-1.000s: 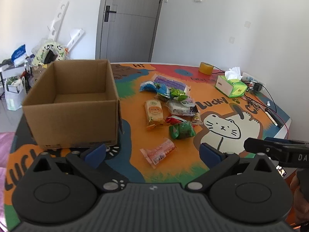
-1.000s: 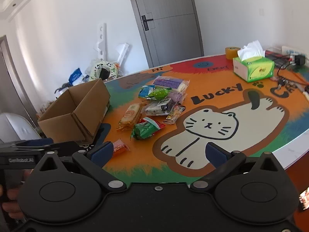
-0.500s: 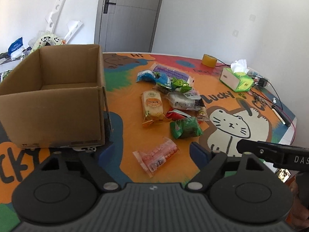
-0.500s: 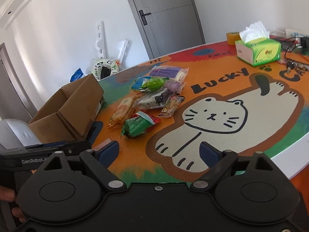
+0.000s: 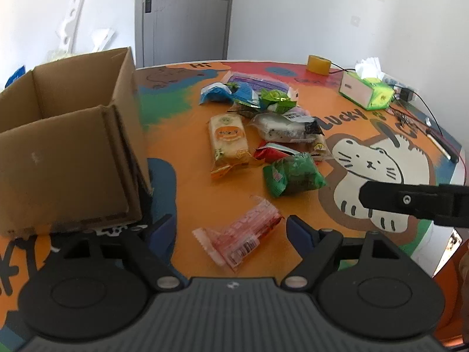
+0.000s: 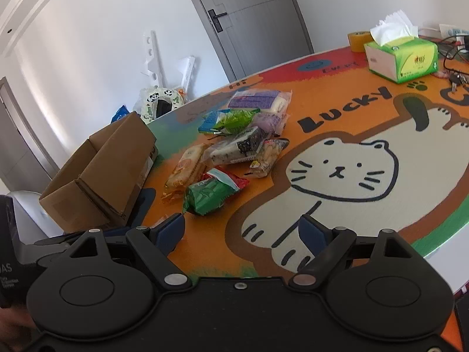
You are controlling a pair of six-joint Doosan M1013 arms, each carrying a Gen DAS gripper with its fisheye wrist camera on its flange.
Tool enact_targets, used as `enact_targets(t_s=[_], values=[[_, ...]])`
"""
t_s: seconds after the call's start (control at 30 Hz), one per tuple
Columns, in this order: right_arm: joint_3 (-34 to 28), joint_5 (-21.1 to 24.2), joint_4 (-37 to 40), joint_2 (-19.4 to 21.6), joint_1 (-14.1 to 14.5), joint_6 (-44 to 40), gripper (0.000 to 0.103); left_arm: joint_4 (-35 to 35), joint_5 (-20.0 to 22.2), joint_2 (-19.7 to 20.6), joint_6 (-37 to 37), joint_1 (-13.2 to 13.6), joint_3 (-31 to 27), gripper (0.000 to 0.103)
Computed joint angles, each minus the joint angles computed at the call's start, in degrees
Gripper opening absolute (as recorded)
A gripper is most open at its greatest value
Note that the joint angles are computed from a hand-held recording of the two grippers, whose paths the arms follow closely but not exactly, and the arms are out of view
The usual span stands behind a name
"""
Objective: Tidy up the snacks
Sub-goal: 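Grasp the pink wafer pack with the left tool while the right tool grasps the green chip bag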
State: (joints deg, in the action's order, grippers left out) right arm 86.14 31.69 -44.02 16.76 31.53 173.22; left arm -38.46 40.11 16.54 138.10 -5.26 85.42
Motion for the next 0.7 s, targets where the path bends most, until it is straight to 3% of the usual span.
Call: enact_targets(t_s=[0.07, 0.17, 0.3, 0.43, 0.53, 0.7], values=[[-0.17, -0.02, 0.76, 0.23, -0.12, -0.48, 0.085, -0.23, -0.69, -0.12, 0.61, -0.04, 0.33, 0.081], [-0.55, 0.01, 1.73, 0.61, -0.19, -1.31, 0.085, -0.43, -1.83, -0.25, 0.69, 0.08, 0.66, 0.069], [-1.32, -0.32, 2.92, 1.20, -0.28, -2.84, 0.085, -0.96, -2.42, -0.23, 0.55, 0.60, 0.66, 0.048], [-2.43, -0.61, 3.70, 2.01, -0.33, -4.05, 0.085, -2.27, -0.45, 0.28, -0.28, 1.68, -0.29, 0.023], [-3.51, -0.51, 5.08, 2.84, -0.45, -5.36, 0.084, -3.56, 1.72, 0.64, -1.08, 2.54, -1.06, 0.021], [-5.07, -0.63, 6.93, 4.02, -0.63, -7.67, 0.085, -4.40, 1.73, 0.36, -0.90, 3.16, -1.01, 0.019]])
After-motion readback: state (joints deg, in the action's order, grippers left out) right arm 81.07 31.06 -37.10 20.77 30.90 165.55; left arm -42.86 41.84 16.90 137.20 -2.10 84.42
